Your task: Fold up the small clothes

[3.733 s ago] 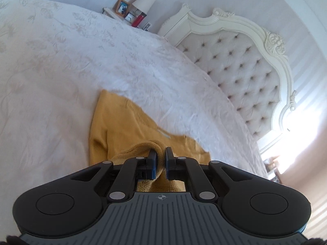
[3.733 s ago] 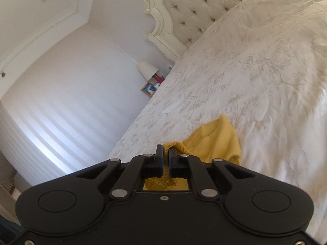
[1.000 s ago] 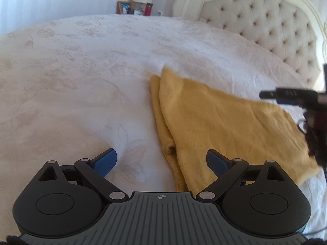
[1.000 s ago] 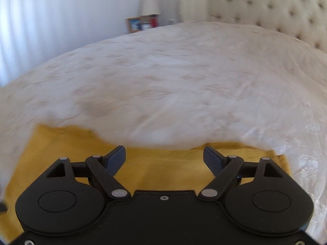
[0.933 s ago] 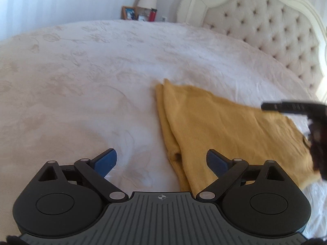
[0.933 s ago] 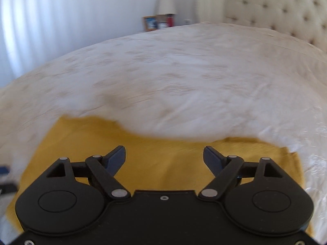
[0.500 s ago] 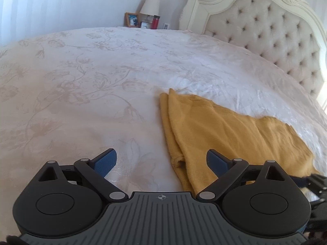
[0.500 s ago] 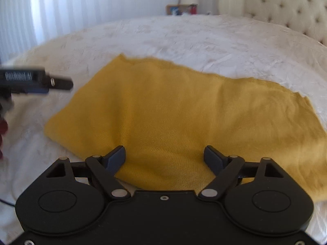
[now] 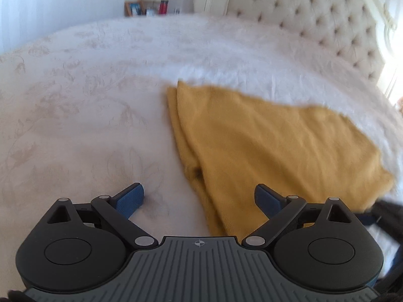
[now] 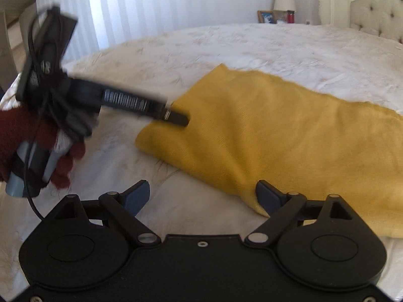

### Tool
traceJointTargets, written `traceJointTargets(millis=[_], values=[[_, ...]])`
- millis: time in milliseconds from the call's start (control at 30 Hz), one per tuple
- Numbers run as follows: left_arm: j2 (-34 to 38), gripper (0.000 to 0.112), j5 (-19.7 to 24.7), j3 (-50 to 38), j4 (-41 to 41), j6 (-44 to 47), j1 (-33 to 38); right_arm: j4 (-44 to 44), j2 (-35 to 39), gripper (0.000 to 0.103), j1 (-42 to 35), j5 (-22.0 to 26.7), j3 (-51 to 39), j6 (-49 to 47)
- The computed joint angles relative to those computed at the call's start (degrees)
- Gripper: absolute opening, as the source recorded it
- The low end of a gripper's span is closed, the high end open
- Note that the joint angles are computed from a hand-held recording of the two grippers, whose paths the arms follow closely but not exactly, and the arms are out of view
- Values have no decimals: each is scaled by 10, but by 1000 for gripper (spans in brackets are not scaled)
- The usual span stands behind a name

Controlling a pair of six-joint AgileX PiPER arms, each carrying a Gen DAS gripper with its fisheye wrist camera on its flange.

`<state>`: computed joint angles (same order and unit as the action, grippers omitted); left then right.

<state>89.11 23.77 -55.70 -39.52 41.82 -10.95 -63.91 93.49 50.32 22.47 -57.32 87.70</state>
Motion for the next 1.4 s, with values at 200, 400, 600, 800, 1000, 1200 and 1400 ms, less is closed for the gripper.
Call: traceJointTargets(millis=[200, 400, 600, 800, 1000, 1200, 1400], values=[[5, 96, 10, -6, 69, -37, -1, -68, -70, 91, -36, 88, 56, 114], [7, 96, 7, -7, 82, -43, -4, 44, -75, 91, -164, 109, 73, -3], [9, 96, 12, -11, 79, -39, -1, 111, -93, 93, -203, 203, 96, 4], [8, 97, 7, -9, 76, -43, -4, 2, -110, 92, -186, 205, 106, 81], [11, 97, 9, -11, 62, -31, -1, 44, -51, 92, -285, 131, 52, 32], [10, 99, 11, -11, 59, -31, -1, 43, -76, 95, -341, 117, 120, 79], [10, 102, 9, -10, 55, -29, -3, -27, -139, 94, -289, 140, 166, 186]])
